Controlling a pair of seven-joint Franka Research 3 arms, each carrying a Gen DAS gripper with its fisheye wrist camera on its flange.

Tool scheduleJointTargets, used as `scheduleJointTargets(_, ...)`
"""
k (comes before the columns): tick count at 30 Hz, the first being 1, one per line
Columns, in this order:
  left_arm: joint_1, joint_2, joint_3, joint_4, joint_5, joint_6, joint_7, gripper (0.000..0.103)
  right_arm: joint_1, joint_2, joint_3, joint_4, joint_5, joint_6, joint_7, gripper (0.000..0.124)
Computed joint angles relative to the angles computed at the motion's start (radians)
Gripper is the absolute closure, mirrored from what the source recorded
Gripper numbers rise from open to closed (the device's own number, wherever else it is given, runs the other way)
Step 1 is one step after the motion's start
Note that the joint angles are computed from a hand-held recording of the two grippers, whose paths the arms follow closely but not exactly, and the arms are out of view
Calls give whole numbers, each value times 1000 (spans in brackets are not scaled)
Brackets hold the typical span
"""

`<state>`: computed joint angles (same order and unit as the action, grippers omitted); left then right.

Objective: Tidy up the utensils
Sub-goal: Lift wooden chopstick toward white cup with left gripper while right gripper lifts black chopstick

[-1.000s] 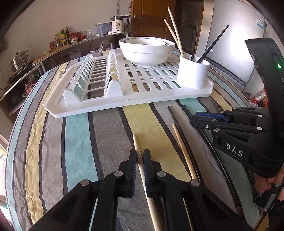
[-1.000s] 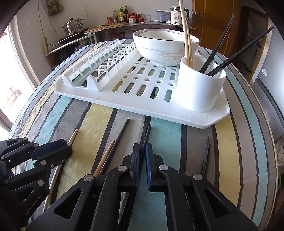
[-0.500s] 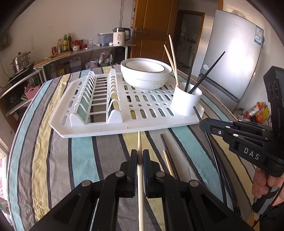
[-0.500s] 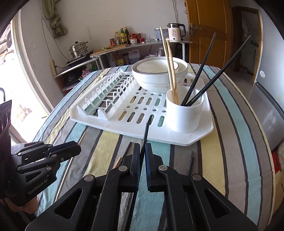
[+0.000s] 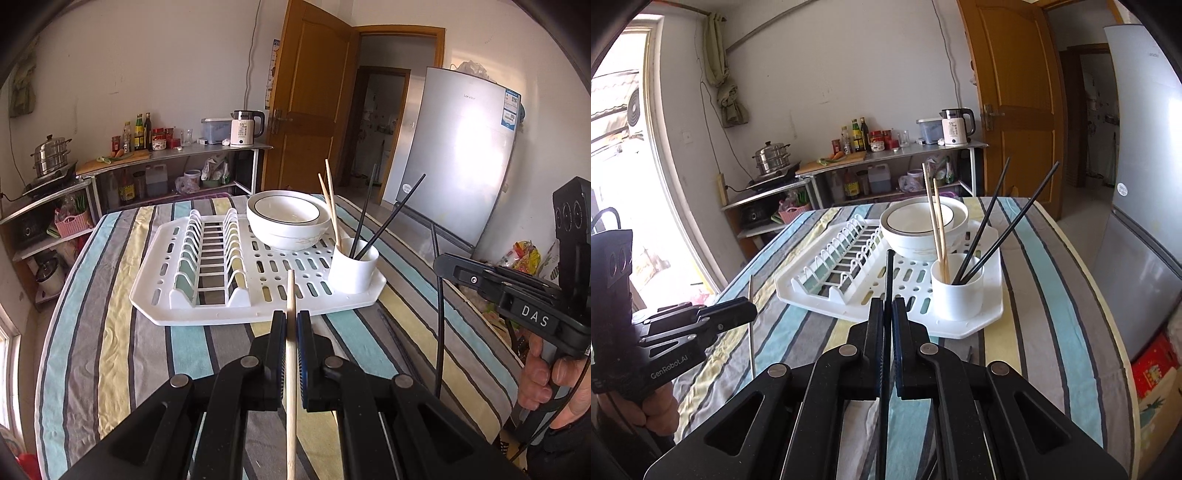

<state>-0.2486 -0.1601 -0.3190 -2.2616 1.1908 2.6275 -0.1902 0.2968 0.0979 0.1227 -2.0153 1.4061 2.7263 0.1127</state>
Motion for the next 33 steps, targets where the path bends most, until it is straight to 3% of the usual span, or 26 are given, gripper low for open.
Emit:
scheduleJointTargets(9, -28, -94, -52, -57, 10, -60, -50, 97, 0, -127, -36, -115, 155, -43, -156, 120)
scheduleJointTargets(18, -36, -125, -77, -61, -12, -91, -35, 98, 2, -166, -63, -146, 195, -70, -200, 120)
scheduleJointTargets(25, -21, -92, -64, -3, 1, -76, 6, 98, -3, -166, -69, -116, 234, -69, -243, 120)
scheduleJointTargets(33, 1, 34, -15, 165, 32, -19, 106, 98, -13, -99, -62, 9, 239, -37, -241, 120)
